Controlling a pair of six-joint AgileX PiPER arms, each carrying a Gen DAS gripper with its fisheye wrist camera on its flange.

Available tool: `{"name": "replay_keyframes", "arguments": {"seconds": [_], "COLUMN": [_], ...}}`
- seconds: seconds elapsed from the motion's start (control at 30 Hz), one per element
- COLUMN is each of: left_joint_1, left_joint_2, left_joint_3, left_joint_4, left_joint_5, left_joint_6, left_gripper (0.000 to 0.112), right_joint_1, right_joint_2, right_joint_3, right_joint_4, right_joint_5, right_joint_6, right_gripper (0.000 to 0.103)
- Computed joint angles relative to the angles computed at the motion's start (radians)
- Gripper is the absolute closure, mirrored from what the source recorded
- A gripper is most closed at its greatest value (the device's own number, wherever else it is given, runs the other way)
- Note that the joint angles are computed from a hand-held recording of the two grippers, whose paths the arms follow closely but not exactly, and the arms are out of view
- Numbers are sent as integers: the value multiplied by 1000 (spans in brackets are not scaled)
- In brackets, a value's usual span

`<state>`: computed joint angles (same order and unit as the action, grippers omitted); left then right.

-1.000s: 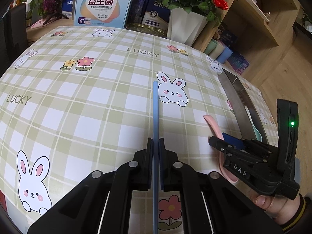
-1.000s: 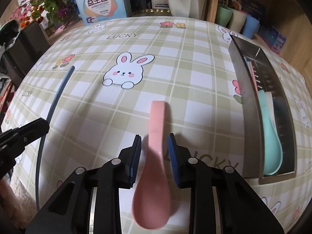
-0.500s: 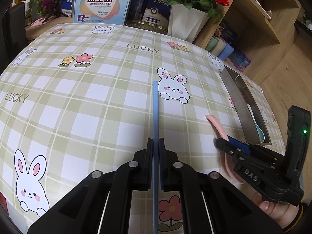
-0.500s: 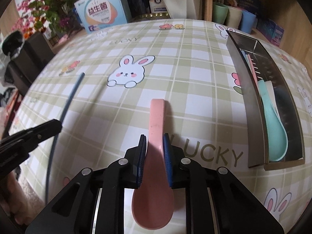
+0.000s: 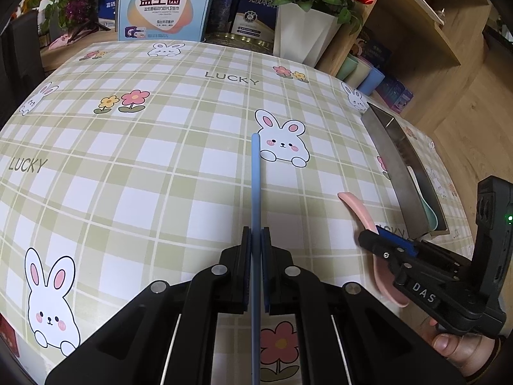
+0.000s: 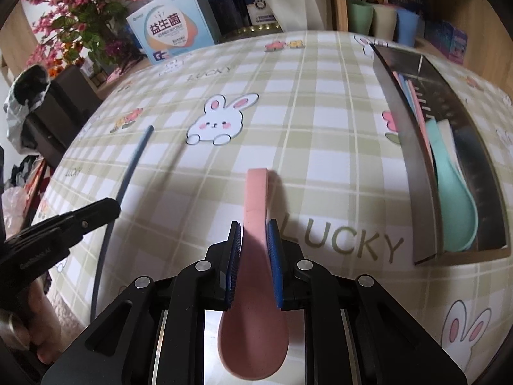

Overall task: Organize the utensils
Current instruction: 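Lift the pink spoon off the cloth with the right tool, then carry the pink spoon into the steel tray and open the right tool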

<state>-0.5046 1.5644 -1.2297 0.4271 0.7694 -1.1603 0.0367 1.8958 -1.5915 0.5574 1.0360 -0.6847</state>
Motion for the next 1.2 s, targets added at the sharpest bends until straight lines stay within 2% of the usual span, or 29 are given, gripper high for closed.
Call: {"name": "replay_keyframes", "arguments": {"seconds": [0.23, 0.3, 0.67, 0.87, 0.97, 1.13, 1.2], "left_joint_1": [-5, -6, -8, -1, 5, 5, 5], "left_joint_2": [11, 12, 24, 59, 83, 130, 149], "left_joint_3": [-11, -12, -43, -138, -195, -294, -328], "left_joint_4": [0, 2, 2, -5, -15, -20, -25], "left_joint_5": [14, 18, 38, 74, 88, 114, 121], "left_joint_6": [10, 10, 20, 71, 93, 111, 122], "left_gripper": [107, 107, 107, 107, 107, 107, 107], "right_joint_1": [17, 7, -83, -197, -241, -247, -240], "right_joint_2": [7, 10, 14, 122, 238, 343, 339], "right_joint_3": [1, 1, -74, -315, -506, -653, -630], "right_joint_4": [-9, 19, 151, 162, 123, 75, 65], "right_joint_5": [-10, 2, 41, 64, 121, 165, 144], "right_joint_6": [-4, -19, -41, 40, 117, 163, 151], "right_gripper": [85, 88, 89, 89, 89, 89, 89]}}
